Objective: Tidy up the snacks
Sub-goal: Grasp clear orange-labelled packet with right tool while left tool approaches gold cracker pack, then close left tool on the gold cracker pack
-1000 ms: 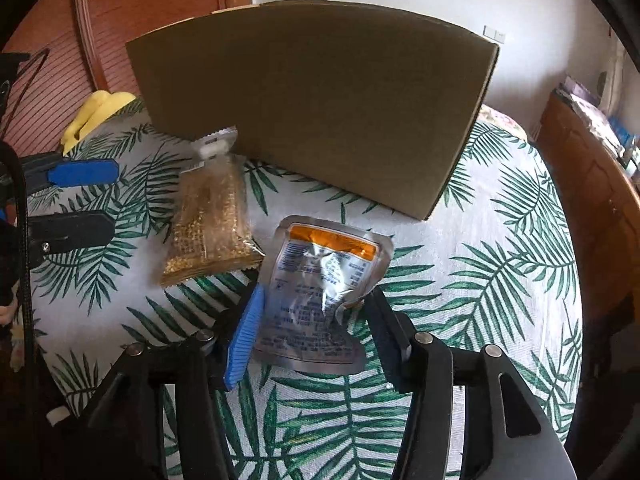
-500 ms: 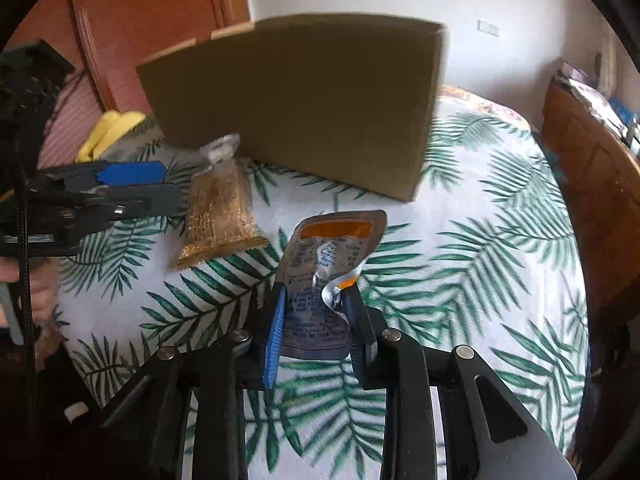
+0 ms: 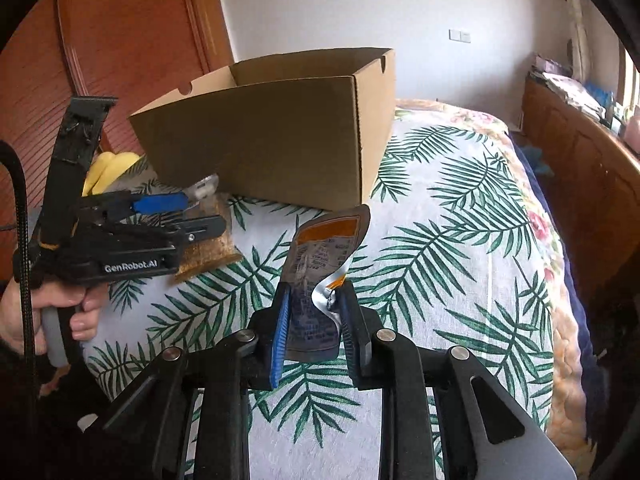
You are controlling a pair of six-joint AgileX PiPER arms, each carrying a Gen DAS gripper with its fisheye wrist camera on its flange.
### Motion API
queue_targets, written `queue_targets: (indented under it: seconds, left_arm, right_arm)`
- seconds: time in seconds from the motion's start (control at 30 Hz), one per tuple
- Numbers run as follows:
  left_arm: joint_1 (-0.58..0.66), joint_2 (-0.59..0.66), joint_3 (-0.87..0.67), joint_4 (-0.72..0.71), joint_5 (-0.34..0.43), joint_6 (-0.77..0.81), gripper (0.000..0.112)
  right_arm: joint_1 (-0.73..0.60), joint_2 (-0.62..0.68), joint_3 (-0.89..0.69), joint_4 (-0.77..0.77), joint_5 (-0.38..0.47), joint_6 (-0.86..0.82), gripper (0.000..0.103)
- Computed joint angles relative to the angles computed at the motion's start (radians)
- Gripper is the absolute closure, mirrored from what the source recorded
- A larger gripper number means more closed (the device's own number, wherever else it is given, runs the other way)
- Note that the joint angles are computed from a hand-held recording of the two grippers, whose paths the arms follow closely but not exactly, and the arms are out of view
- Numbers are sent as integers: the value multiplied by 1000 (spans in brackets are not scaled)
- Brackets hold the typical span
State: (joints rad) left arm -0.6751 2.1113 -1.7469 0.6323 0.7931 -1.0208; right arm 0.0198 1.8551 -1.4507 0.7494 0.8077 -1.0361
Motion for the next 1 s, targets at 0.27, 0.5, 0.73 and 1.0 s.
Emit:
queue_targets:
  seconds: [0.27,0.5,0.73,1.0]
  left_arm:
    - [33,-93,124,-135,-72,97,43]
    - [61,-202,277,-247,-149,146,42]
    - [42,-214,271,-242,-142,137,42]
    - [65,-112,135,-248,-69,154,42]
  right_arm:
    - [31,1,12,3,-22,5,81]
    - [36,-4,21,15,-26,-3,81]
    - [32,-6,26,28,-25,-4,81]
    - [22,-18,59,48,-33,-25,81]
